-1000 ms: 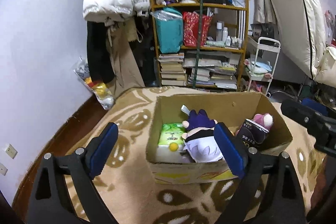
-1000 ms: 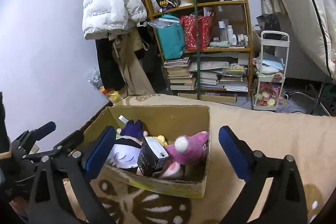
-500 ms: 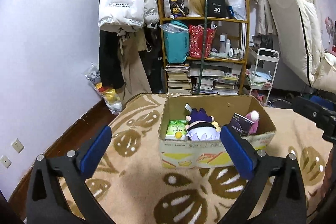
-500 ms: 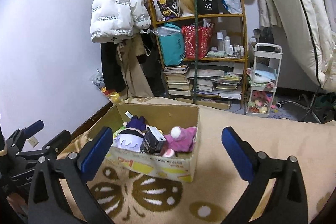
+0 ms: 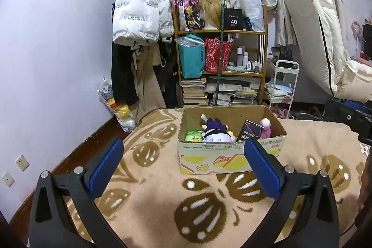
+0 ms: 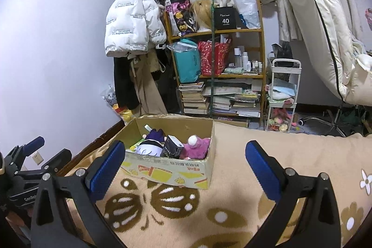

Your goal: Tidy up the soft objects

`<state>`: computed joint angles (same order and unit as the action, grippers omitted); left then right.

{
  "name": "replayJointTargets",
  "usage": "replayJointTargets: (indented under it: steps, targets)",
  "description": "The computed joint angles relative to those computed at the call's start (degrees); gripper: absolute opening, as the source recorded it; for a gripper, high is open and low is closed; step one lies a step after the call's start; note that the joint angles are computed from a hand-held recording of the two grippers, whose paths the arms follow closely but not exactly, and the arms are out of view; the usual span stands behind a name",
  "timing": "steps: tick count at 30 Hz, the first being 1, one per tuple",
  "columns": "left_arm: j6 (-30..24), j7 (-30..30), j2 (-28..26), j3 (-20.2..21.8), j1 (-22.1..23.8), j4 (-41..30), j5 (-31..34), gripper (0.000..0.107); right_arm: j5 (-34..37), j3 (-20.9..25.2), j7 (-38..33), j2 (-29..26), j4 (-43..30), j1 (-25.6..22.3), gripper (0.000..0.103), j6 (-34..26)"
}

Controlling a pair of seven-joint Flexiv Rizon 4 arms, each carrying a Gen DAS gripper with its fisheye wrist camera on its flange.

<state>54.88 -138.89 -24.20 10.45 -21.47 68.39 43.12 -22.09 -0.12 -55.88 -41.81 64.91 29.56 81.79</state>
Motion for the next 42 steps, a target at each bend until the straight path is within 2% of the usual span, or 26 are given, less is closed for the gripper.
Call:
replayJointTargets:
  steps: [5,11,20,42]
  targets:
    - [-0.38,-1.22,0.97,-0.08,-0.38,1.29,0.35,0.102,-1.08,-2.98,2.37,1.62,3.37,1.39,0.103,2.45]
    - [-0.91,-2.14,0.53,-0.33,-0.04,1.03,0.43,0.102,-2.19,-4.69,4.15,0.99,3.22,1.77,0.103,3.96]
    - [-1.74,-3.04,-2.22,0.25,0.28,-1.49,-0.09,0.102,-1.62,-1.93,3.14,-1.44,-0.49,0.01,0.103,1.15]
    - [-0.97,-0.46,-3.81,1.34,0.09,-2.28,-2.19,0.102,0.35,-0.62,0.63,-3.37,-3.04,-0.47,0.103,-0.77]
